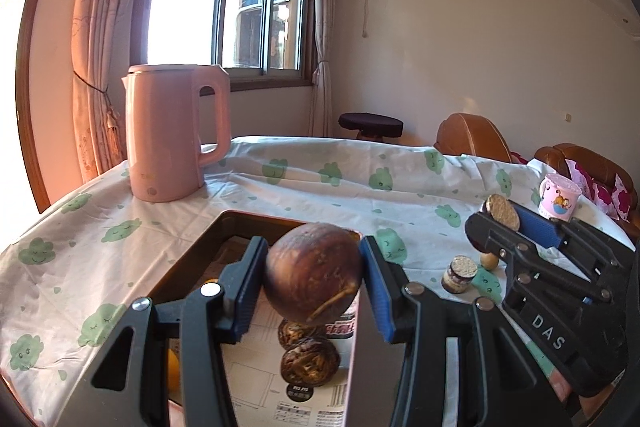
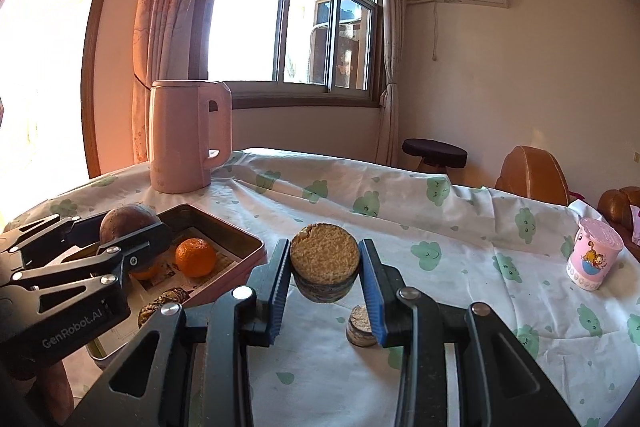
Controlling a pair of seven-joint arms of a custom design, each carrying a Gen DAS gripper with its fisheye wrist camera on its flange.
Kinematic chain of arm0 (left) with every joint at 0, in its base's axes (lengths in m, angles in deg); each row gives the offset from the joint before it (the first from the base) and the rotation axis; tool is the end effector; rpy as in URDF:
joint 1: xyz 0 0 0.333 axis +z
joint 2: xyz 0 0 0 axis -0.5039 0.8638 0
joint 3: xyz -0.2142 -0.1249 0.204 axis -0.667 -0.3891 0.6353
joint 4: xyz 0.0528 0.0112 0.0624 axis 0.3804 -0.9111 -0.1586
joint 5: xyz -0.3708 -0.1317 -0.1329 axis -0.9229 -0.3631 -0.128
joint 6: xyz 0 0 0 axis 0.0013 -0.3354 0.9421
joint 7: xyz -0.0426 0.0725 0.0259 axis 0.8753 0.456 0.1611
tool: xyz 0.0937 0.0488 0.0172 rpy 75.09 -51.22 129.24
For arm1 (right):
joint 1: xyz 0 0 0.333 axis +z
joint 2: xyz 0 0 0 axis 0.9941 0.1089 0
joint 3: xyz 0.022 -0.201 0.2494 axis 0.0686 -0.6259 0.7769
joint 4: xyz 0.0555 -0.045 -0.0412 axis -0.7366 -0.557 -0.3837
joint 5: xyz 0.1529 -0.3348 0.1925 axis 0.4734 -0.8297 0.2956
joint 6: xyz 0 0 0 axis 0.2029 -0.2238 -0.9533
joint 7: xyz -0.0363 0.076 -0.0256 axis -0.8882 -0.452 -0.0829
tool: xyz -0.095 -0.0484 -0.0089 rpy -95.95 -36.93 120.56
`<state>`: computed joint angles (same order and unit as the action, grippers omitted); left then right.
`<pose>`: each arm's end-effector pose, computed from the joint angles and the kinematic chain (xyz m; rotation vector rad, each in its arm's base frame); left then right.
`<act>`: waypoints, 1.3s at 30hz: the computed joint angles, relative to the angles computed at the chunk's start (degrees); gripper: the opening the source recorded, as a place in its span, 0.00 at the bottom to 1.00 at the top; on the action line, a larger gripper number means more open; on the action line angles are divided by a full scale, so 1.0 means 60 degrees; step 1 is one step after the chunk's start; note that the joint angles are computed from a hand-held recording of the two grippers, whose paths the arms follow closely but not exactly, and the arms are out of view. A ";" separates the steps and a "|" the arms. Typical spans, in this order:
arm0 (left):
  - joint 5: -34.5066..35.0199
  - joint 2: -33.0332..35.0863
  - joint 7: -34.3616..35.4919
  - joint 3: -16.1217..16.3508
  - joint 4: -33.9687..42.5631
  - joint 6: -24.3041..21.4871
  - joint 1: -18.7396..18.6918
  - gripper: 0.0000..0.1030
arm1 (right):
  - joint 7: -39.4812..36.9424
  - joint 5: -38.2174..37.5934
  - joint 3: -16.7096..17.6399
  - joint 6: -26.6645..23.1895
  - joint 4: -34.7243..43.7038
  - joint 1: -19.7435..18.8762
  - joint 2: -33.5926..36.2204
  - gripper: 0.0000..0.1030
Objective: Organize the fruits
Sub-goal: 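Lower the tan slice and brown fruit into the tin and open both tools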
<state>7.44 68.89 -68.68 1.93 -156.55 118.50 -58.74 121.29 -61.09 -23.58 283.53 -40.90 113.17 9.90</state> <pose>0.5429 -0.3738 0.3494 -1.7772 1.0796 -0.7846 0.6346 0.4821 0.3446 -1.8194 0.7777 -0.6274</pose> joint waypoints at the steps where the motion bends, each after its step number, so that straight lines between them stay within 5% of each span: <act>1: -0.0033 -0.0040 0.0012 0.0002 -0.0053 -0.0044 0.0000 0.48 | -0.0007 -0.0017 0.0006 -0.0020 0.0021 0.0027 0.0001 0.35; 39: -0.0741 -0.1050 -0.0530 -0.0270 -0.1603 -0.0010 0.0832 0.48 | -0.0700 0.0295 -0.0309 -0.1892 0.2278 0.1084 0.1103 0.35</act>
<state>2.99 62.59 -71.86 0.32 -166.17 118.44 -53.75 117.09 -59.32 -25.44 272.18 -27.23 119.67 16.52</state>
